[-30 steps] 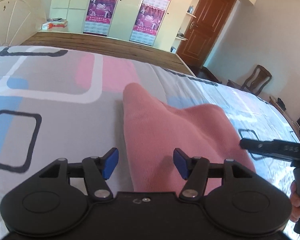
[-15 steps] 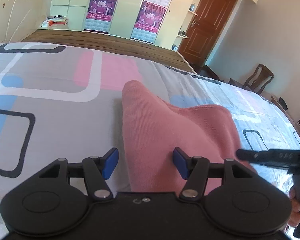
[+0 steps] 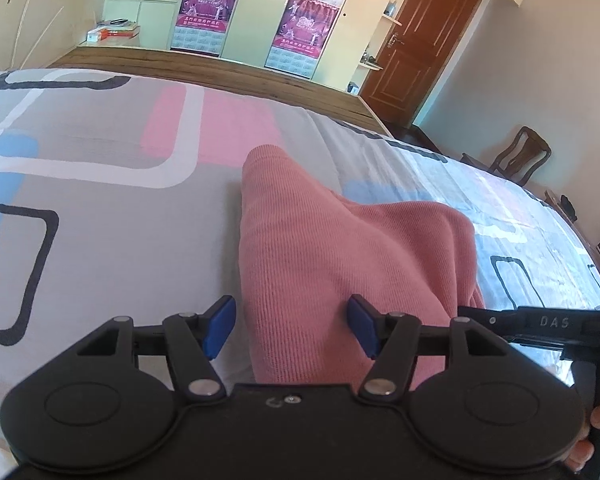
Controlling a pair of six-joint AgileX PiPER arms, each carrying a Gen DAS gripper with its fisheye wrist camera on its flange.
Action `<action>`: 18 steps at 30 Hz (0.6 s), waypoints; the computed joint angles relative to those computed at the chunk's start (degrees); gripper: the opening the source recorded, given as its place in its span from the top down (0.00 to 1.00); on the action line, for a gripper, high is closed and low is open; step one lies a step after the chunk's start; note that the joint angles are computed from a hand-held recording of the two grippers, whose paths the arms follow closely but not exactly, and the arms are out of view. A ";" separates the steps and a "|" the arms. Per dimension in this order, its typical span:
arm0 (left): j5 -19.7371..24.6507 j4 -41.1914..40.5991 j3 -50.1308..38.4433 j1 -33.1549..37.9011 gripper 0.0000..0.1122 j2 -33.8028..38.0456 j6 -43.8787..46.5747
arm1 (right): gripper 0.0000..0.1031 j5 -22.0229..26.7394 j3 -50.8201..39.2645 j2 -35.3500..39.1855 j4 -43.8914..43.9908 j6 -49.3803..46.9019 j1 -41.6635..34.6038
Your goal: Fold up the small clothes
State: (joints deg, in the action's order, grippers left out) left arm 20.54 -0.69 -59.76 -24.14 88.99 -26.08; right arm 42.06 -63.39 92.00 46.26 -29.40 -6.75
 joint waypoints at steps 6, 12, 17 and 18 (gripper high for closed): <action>-0.64 1.61 0.20 -0.49 0.47 -1.13 -0.63 | 0.87 -3.83 2.93 -6.01 0.91 -1.92 -1.09; -0.14 2.44 -1.02 -1.11 0.44 1.37 -1.73 | 0.87 -10.18 2.91 -5.84 -20.98 10.37 4.94; 0.29 2.57 -2.00 0.23 0.46 0.20 -0.28 | 0.70 -14.49 4.68 -9.09 -17.79 9.87 5.05; 0.40 2.30 -2.98 0.68 0.46 0.79 0.15 | 0.70 -14.64 3.89 -9.06 -18.11 9.73 5.46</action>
